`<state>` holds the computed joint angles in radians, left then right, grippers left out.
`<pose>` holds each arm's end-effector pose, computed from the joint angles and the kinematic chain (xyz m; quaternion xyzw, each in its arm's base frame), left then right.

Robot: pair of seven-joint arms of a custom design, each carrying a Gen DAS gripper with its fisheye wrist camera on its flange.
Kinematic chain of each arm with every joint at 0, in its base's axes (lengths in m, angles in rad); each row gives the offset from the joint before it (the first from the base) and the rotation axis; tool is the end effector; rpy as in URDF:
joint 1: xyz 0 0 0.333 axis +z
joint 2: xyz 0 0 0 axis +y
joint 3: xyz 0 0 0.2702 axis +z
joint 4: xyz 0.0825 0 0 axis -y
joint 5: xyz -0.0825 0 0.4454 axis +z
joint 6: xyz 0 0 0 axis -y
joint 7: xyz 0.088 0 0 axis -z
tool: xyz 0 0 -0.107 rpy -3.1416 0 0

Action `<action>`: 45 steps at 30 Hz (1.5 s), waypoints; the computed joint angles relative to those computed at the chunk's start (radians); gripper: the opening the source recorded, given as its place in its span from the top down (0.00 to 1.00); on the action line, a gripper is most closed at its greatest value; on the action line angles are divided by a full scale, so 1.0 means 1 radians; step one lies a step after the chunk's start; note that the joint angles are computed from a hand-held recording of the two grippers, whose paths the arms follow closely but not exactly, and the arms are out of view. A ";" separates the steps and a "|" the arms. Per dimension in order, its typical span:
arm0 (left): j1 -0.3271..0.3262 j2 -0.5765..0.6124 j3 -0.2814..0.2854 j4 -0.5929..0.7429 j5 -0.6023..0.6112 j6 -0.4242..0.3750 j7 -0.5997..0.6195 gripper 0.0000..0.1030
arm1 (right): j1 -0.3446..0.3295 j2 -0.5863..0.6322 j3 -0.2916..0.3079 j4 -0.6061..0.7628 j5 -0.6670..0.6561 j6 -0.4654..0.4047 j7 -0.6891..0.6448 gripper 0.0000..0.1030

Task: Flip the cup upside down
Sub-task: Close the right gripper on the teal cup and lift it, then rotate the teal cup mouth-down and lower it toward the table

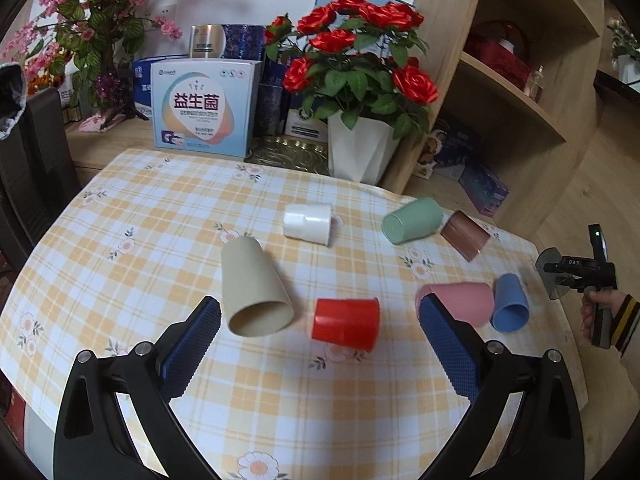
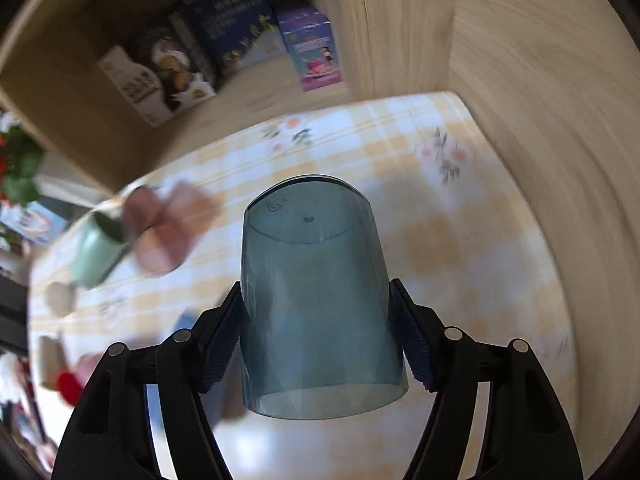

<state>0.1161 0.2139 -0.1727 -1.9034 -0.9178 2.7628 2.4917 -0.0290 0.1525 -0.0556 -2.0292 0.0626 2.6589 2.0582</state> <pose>0.6882 -0.0013 0.3727 -0.5763 0.7062 -0.3796 0.1585 0.6596 -0.0572 0.3451 -0.4457 0.8633 -0.1165 0.2064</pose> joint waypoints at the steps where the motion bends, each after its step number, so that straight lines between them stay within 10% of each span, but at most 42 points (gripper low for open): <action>1: 0.005 -0.010 -0.004 -0.013 -0.015 -0.008 0.023 0.06 | 0.011 -0.036 0.007 -0.037 -0.009 0.009 0.008 0.34; 8: 0.001 -0.043 0.019 -0.065 -0.010 -0.038 0.034 0.06 | 0.183 -0.287 0.077 -0.353 0.137 0.215 0.035 0.34; 12: 0.005 -0.049 0.032 -0.080 -0.010 -0.033 0.028 0.06 | 0.313 -0.195 0.099 -0.318 0.273 0.275 0.018 0.34; 16: 0.012 -0.063 0.039 -0.101 -0.010 -0.029 0.035 0.06 | 0.341 -0.044 0.135 -0.178 0.143 0.241 0.170 0.34; 31: 0.034 -0.085 0.070 -0.132 0.007 -0.029 -0.029 0.06 | 0.377 0.225 0.195 0.197 -0.045 -0.019 0.224 0.33; 45: 0.022 -0.112 0.068 -0.146 -0.005 -0.082 -0.001 0.06 | 0.301 0.060 0.263 -0.031 0.206 0.236 0.029 0.15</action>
